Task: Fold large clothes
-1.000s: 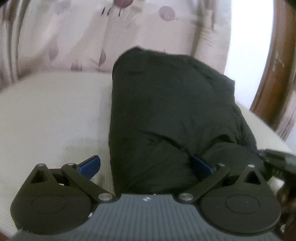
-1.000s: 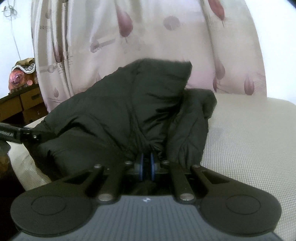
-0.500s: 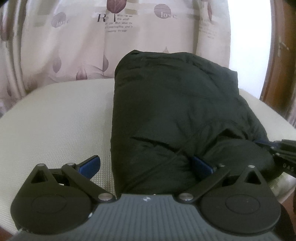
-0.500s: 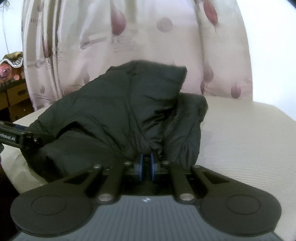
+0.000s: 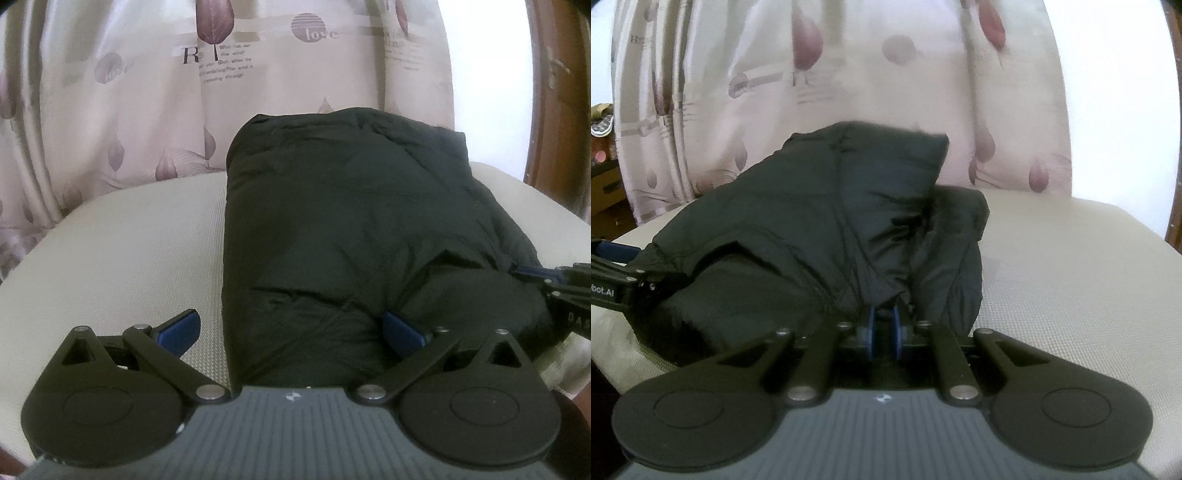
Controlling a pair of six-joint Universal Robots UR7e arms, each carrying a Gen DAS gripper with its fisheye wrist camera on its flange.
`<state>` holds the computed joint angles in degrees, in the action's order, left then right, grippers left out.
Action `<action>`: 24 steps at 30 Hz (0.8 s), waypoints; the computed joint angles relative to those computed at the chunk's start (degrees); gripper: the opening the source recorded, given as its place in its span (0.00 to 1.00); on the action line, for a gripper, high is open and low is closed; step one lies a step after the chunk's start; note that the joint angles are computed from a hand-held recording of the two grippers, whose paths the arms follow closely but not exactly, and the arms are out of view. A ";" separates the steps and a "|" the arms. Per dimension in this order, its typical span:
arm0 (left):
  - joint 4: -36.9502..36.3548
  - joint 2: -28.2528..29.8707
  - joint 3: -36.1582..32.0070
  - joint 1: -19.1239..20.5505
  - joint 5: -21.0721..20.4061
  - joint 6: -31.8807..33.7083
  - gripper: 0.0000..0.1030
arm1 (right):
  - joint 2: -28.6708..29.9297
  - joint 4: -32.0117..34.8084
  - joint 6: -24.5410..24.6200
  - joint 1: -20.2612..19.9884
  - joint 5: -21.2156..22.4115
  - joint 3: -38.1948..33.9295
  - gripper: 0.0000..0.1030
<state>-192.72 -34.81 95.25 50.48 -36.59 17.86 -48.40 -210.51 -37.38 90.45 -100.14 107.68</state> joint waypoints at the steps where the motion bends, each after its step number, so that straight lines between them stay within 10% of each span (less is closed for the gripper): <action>1: -0.10 0.11 -0.05 -0.07 0.19 0.17 1.00 | 0.17 -0.46 0.23 0.08 -0.17 0.01 0.11; 24: -3.79 1.66 -0.22 -1.13 3.89 1.08 1.00 | 2.00 -4.30 -0.04 1.35 -3.69 -0.29 0.11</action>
